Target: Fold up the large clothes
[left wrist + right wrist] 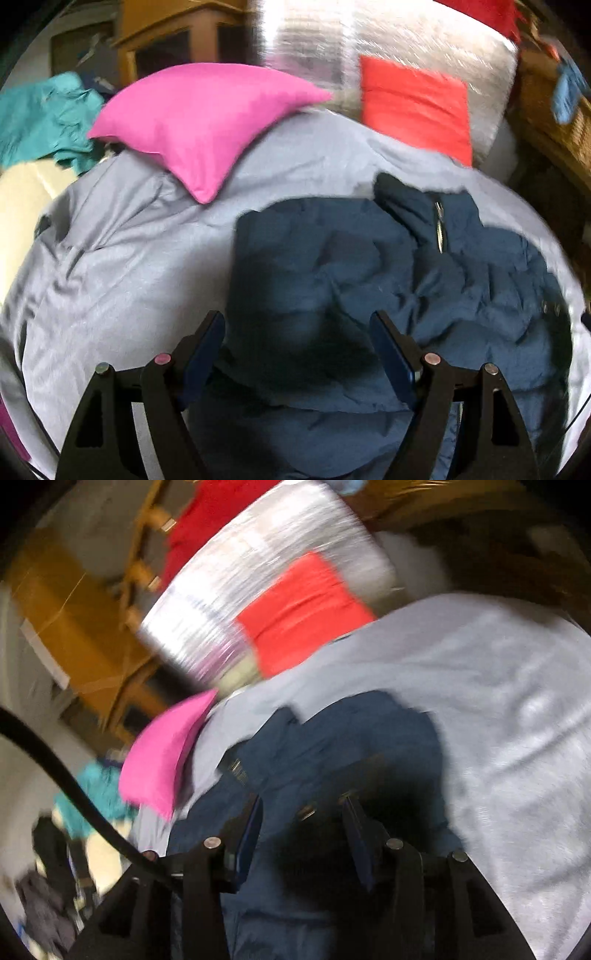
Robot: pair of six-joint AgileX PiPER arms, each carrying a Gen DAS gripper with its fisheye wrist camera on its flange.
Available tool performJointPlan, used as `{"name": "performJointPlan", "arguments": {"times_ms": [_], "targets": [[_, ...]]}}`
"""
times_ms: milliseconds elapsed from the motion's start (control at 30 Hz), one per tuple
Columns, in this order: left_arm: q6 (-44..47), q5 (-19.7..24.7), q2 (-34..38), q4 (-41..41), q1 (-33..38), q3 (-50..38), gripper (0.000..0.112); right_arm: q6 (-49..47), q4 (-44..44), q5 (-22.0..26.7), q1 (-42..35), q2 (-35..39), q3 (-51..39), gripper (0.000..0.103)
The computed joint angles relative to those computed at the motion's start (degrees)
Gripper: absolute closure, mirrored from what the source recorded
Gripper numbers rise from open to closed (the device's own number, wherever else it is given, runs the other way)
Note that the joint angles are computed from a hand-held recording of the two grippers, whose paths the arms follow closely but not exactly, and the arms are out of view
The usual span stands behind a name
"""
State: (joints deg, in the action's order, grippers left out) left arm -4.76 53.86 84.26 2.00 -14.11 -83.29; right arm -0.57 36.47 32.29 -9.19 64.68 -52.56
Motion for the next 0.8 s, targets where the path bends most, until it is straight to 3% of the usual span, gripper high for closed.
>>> {"name": "performJointPlan", "arguments": {"times_ms": [67, 133, 200, 300, 433, 533, 667, 733, 800], "targets": [[-1.4, 1.2, 2.4, 3.3, -2.5, -0.1, 0.031, 2.3, -4.2, 0.4, 4.4, 2.1, -1.7, 0.054], [-2.7, 4.2, 6.1, 7.4, -4.9, -0.8, 0.031, 2.3, -5.5, 4.3, 5.8, 5.3, -3.5, 0.055], [-3.3, 3.7, 6.5, 8.8, -5.7, -0.2, 0.031, 5.7, -9.1, 7.1, 7.7, 11.0, -5.5, 0.059], [-3.5, 5.1, 6.2, 9.1, -6.0, -1.8, 0.031, 5.7, -9.6, 8.6, 6.9, 11.7, -7.1, 0.06], [-2.6, 4.2, 4.1, 6.8, -6.4, -2.7, 0.031, -1.8, 0.7, 6.1, 3.9, 9.4, -6.0, 0.06], [-2.9, 1.3, 2.2, 5.8, -8.3, -2.6, 0.031, -4.0, 3.5, 4.3, 4.6, 11.5, -7.9, 0.06], [-4.8, -0.3, 3.0, 6.3, -11.3, -2.6, 0.031, -3.9, 2.8, 2.9, 7.1, 16.2, -10.7, 0.06], [-6.2, 1.6, 5.9, 8.7, -13.5, -3.6, 0.031, 0.0, -1.3, 3.0, 8.6, 20.6, -13.3, 0.062], [-8.1, 2.7, 8.8, 11.9, -15.1, -3.9, 0.031, -2.2, 1.6, 3.4, 7.6, 23.4, -13.6, 0.062]]}}
